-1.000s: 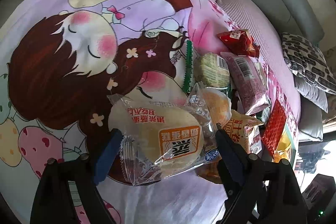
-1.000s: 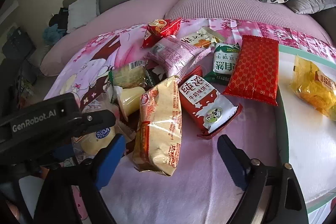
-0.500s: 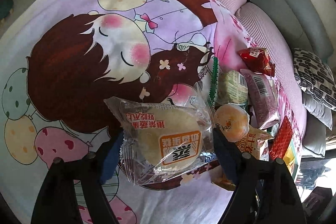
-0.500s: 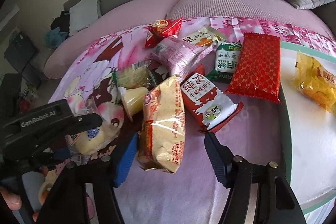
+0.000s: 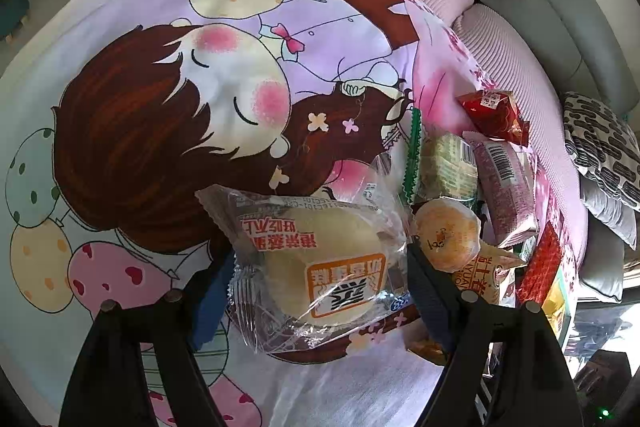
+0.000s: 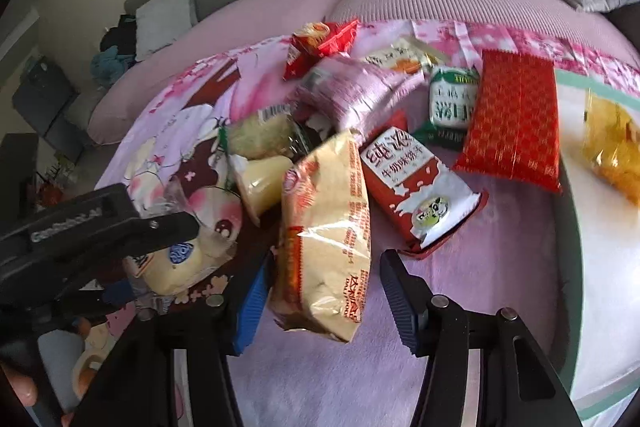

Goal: Organize snacks
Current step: 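Grasp the tan long bread bag with the right tool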

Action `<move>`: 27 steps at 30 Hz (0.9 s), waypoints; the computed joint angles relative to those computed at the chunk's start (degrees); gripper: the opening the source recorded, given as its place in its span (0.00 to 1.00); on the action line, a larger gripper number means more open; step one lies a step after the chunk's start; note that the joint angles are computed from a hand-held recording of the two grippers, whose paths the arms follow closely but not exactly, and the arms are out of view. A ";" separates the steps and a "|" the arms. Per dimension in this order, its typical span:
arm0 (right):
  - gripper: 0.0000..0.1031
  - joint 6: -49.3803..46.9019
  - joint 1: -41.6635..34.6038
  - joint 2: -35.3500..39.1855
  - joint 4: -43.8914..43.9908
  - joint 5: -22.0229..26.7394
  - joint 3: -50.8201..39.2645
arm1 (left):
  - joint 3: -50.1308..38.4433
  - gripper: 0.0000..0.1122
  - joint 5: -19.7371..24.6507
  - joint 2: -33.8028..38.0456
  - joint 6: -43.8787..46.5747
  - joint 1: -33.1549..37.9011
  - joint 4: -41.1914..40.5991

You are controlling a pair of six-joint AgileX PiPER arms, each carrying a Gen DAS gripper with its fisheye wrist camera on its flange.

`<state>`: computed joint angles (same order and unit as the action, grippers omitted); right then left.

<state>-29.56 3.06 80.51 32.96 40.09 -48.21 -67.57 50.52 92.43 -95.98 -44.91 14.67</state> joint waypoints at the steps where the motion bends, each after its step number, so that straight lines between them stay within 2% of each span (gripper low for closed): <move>1: 0.56 -0.08 0.01 -0.02 0.27 -0.12 0.02 | -0.14 0.73 0.04 0.16 0.01 0.02 -0.01; 4: 0.56 -1.35 -0.83 0.24 2.44 0.32 0.00 | -0.31 0.73 0.08 0.25 -0.24 0.11 0.00; 10: 0.42 -0.88 -1.00 -0.48 1.67 0.36 -0.03 | 0.13 0.73 -0.09 -0.22 -0.62 0.03 -0.01; 16: 0.38 -1.18 -1.81 -1.12 2.06 1.30 -0.24 | 1.73 0.71 -1.62 -1.66 -1.90 0.19 0.22; 27: 0.31 -2.96 -3.09 -3.86 2.48 2.48 -0.59 | -0.32 0.57 0.69 -1.82 -4.65 -2.35 4.42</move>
